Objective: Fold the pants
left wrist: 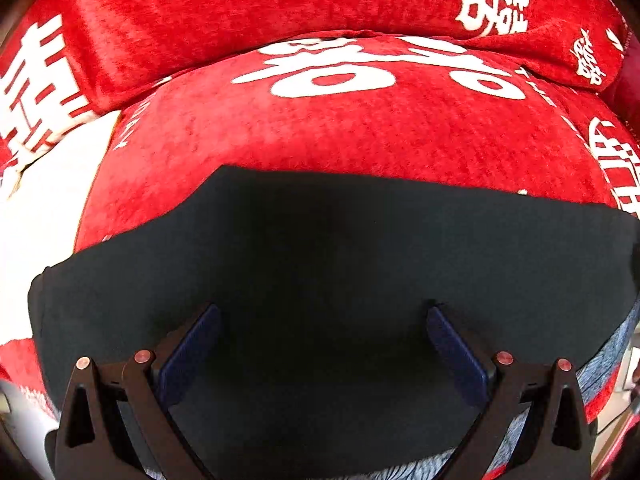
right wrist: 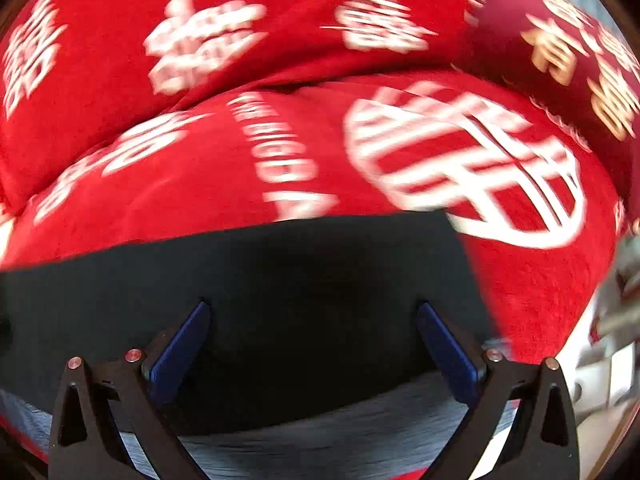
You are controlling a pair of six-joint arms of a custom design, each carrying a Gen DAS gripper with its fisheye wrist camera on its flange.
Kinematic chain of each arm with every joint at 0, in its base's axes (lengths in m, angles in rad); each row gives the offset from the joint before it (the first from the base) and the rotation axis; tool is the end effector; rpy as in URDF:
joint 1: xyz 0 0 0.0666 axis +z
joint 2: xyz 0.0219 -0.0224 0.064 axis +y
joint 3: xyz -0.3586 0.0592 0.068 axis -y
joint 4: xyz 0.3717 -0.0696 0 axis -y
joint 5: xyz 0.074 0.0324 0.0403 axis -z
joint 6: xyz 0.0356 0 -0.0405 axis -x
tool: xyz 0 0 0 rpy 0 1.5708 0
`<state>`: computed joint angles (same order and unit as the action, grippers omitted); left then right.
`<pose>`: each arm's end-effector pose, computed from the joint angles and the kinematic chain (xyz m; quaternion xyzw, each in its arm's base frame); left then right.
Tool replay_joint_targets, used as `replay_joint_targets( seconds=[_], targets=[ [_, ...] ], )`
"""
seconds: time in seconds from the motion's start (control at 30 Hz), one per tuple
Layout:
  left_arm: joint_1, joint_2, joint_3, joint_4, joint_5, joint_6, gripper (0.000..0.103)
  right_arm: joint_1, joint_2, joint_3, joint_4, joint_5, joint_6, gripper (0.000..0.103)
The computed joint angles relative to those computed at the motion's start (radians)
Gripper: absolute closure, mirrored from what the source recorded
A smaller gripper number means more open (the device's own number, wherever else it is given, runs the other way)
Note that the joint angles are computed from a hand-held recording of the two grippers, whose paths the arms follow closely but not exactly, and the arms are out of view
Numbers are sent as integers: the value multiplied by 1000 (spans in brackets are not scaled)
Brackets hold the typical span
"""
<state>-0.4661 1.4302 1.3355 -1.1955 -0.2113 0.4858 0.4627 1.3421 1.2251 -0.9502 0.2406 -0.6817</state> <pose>0.3953 -0.1910 0.3554 -0.0244 0.9845 0.0291 0.1714 0.3872 0.1832 0.3567 0.1348 0.9524 0.0362 0.2709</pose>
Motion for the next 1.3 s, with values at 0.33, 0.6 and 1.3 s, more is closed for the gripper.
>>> replay_joint_targets(
  seconds=[0.33,0.6,1.3],
  targets=[
    [-221,-8,-9,-31,-92,11,0,278,-49,1,47,27,107,1],
    [-235,5,-3,-38,-128,17,0,244,-109,-104,14,90,-51,0],
    [-300,375,450,-205,-20,178,0,58,-324,-369,323,-200,-223,0]
  ],
)
